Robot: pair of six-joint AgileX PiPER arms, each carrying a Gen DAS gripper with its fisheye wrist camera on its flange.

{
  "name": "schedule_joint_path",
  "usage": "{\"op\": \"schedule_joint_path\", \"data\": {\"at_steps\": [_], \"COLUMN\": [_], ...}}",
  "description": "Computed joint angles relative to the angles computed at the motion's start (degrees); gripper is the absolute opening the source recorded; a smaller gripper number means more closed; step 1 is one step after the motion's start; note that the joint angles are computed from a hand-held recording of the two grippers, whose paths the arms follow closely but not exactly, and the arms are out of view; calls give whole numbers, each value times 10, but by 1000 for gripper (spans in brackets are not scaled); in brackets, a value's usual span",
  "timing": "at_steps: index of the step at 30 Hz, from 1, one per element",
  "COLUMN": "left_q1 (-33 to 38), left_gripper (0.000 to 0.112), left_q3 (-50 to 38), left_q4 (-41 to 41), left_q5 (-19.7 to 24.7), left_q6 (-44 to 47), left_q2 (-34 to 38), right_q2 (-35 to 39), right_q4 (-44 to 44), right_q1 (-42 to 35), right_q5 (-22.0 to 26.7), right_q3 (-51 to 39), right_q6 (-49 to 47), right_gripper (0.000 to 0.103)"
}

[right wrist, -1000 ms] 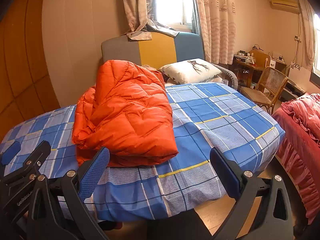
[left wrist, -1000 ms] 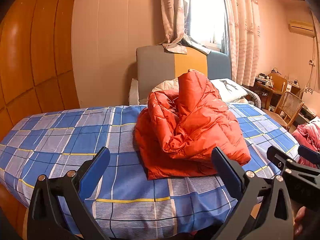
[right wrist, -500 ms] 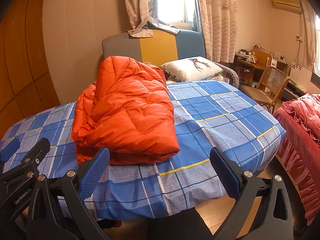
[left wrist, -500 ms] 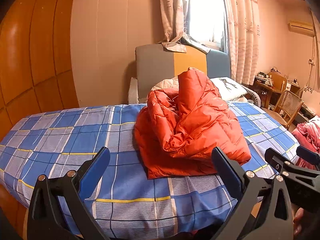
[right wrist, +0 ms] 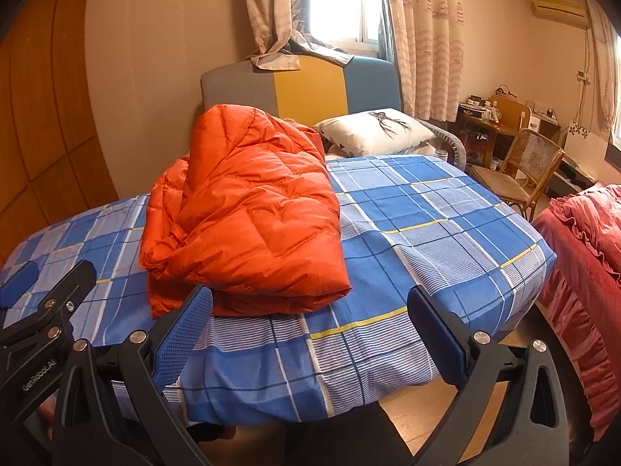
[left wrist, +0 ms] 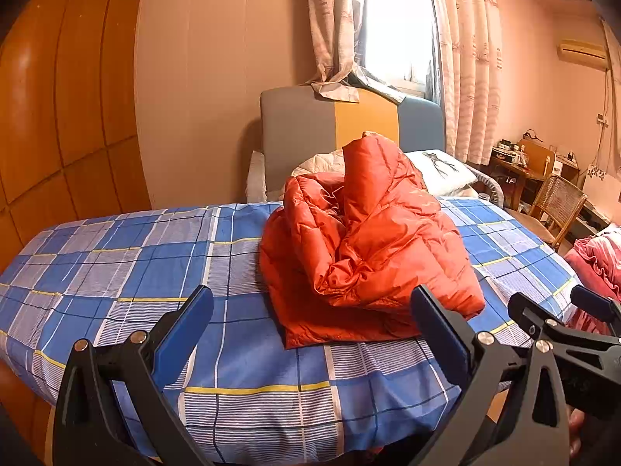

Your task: Fold large clothes

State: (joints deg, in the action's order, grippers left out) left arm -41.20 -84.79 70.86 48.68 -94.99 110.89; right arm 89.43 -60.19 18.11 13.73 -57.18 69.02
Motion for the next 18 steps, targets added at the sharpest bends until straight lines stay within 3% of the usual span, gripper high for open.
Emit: {"op": "schedule_joint_path", "data": {"at_steps": [18], "left_q1": [2], "left_gripper": [101], "left_q3": [3], "left_q4": [6], "left_q5": [-4], "left_q6": [0], "left_q2": [-2], "right_q2": [3], "right_q4": [14], "right_q1": [0], "right_q5": [-3], "right_q3": [2], "right_q6": [-14], "right_gripper": [100]}}
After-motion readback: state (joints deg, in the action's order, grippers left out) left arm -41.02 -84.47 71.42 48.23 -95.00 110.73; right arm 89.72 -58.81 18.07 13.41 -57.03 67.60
